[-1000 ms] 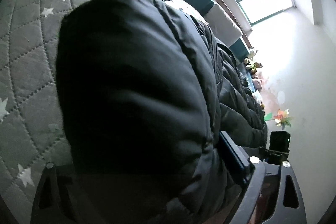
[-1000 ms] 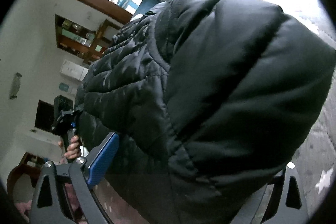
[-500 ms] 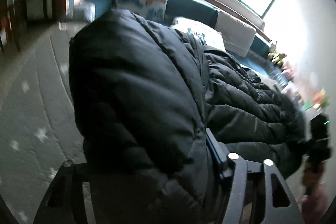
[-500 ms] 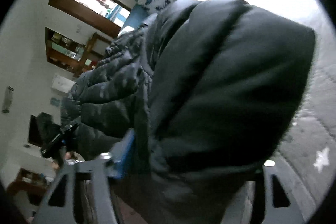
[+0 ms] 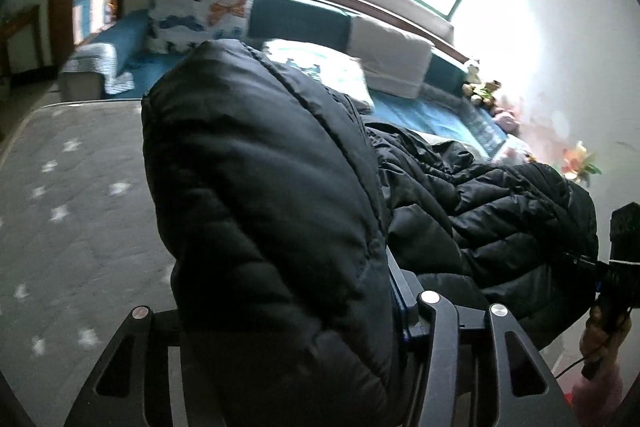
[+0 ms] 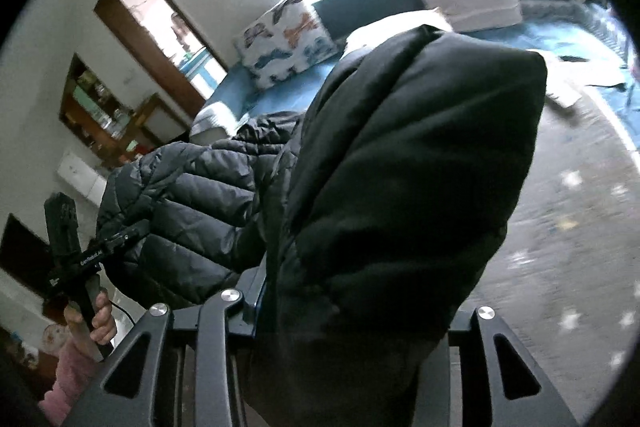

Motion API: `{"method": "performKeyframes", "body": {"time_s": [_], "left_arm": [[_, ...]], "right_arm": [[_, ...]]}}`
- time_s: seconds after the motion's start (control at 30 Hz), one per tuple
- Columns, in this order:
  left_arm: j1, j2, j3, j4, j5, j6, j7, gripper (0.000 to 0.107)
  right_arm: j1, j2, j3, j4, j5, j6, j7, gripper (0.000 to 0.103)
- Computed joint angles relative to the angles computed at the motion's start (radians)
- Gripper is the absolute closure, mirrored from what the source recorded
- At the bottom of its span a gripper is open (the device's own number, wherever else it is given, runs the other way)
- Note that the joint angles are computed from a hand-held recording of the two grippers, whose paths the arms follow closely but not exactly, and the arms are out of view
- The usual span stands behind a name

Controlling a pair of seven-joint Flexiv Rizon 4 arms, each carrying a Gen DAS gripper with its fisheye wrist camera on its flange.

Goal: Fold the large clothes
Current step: 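Fold the lifted hem over toward the hood with both grippers and release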

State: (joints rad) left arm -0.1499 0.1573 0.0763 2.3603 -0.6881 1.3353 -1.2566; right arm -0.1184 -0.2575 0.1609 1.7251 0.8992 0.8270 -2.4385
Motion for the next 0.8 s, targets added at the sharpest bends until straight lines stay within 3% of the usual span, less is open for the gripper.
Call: {"method": "performKeyframes", "body": {"time_s": [0.1, 0.2, 0.3, 0.37, 0.4, 0.47, 0.6, 0.7, 0.77, 0.8], "left_arm": [[-0.032, -0.098, -0.066, -0.109, -0.027, 0.024, -0.020, 0.055], [-0.040, -0.197, -0.118, -0.212, 0.042, 0.057, -0.085, 0.055], [-0.039, -0.299, -0.137, -0.309, 0.170, 0.022, -0.206, 0.055], [-0.074, -0.357, -0.097, -0.375, 0.311, -0.025, -0.344, 0.055], [-0.083, -0.372, -0.089, -0.396, 0.392, -0.039, -0.424, 0.051], [-0.064, -0.365, -0.104, -0.341, 0.404, -0.010, -0.437, 0.041], [0.030, -0.373, -0.246, -0.254, 0.131, 0.059, -0.276, 0.017], [0.127, -0.362, -0.405, -0.202, -0.301, 0.067, 0.051, 0.016], [0.144, -0.345, -0.416, -0.192, -0.484, 0.036, 0.195, 0.016], [0.144, -0.341, -0.399, -0.191, -0.500, 0.027, 0.215, 0.016]], "right_arm": [[-0.023, -0.009, -0.027, -0.039, -0.012, 0.011, 0.009, 0.059], [-0.033, -0.030, -0.031, -0.060, -0.020, 0.061, 0.007, 0.058], [-0.053, -0.092, -0.034, -0.106, -0.042, 0.073, 0.030, 0.058], [-0.061, -0.142, -0.032, -0.127, -0.075, 0.069, 0.078, 0.057], [-0.063, -0.171, -0.033, -0.138, -0.099, 0.060, 0.114, 0.052], [-0.076, -0.231, -0.035, -0.166, -0.131, 0.044, 0.184, 0.044], [-0.196, -0.316, 0.033, -0.246, -0.051, -0.079, 0.220, 0.026], [-0.249, -0.323, 0.055, -0.263, -0.013, -0.137, 0.225, 0.026], [-0.254, -0.307, 0.051, -0.251, -0.015, -0.137, 0.221, 0.026], [-0.252, -0.291, 0.046, -0.236, -0.021, -0.123, 0.222, 0.026]]}}
